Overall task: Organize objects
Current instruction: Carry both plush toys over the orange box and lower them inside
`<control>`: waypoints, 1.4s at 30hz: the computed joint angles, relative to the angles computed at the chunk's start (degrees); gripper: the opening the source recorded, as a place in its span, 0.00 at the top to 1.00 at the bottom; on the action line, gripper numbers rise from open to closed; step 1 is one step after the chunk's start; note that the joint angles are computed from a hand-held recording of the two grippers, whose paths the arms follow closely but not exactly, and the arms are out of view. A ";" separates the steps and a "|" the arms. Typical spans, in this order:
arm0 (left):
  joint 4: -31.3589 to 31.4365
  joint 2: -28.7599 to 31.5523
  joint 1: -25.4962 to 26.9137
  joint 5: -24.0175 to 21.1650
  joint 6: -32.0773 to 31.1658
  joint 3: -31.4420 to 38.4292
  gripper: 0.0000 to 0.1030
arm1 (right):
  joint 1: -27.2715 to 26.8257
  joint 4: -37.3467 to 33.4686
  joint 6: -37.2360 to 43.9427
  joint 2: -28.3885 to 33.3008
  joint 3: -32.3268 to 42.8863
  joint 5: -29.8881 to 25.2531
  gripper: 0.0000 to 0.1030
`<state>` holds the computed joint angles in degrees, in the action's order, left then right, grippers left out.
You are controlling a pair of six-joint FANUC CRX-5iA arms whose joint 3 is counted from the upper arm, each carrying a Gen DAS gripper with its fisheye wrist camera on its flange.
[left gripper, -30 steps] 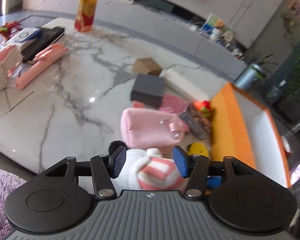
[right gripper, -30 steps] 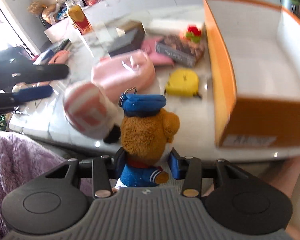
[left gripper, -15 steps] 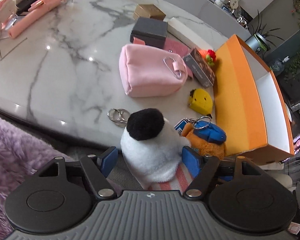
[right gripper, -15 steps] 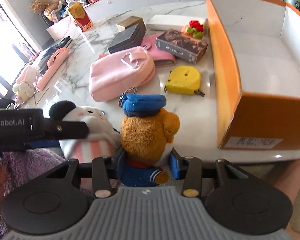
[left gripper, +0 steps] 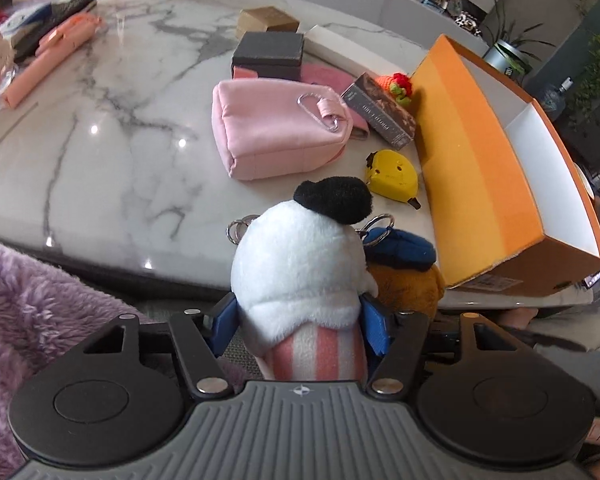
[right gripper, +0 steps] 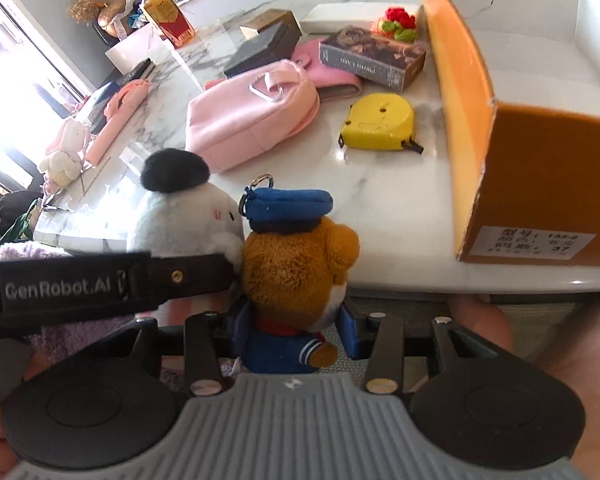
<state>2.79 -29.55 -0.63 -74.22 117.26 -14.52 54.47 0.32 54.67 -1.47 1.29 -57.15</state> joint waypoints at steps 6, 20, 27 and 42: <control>-3.67 -2.16 -3.50 2.31 -0.13 3.09 0.29 | 1.35 5.50 -3.27 -4.65 -3.06 2.63 0.55; -2.94 6.73 -10.94 14.71 -5.64 14.65 0.29 | -3.11 18.71 -11.04 -13.14 -6.11 9.22 0.55; -0.70 17.52 -13.49 15.15 -5.14 20.63 0.29 | -12.24 13.79 -4.76 -9.69 -0.79 7.02 0.55; -5.19 32.65 -17.01 1.45 -8.67 32.91 0.29 | -29.53 -15.44 19.12 6.72 18.26 -12.22 0.55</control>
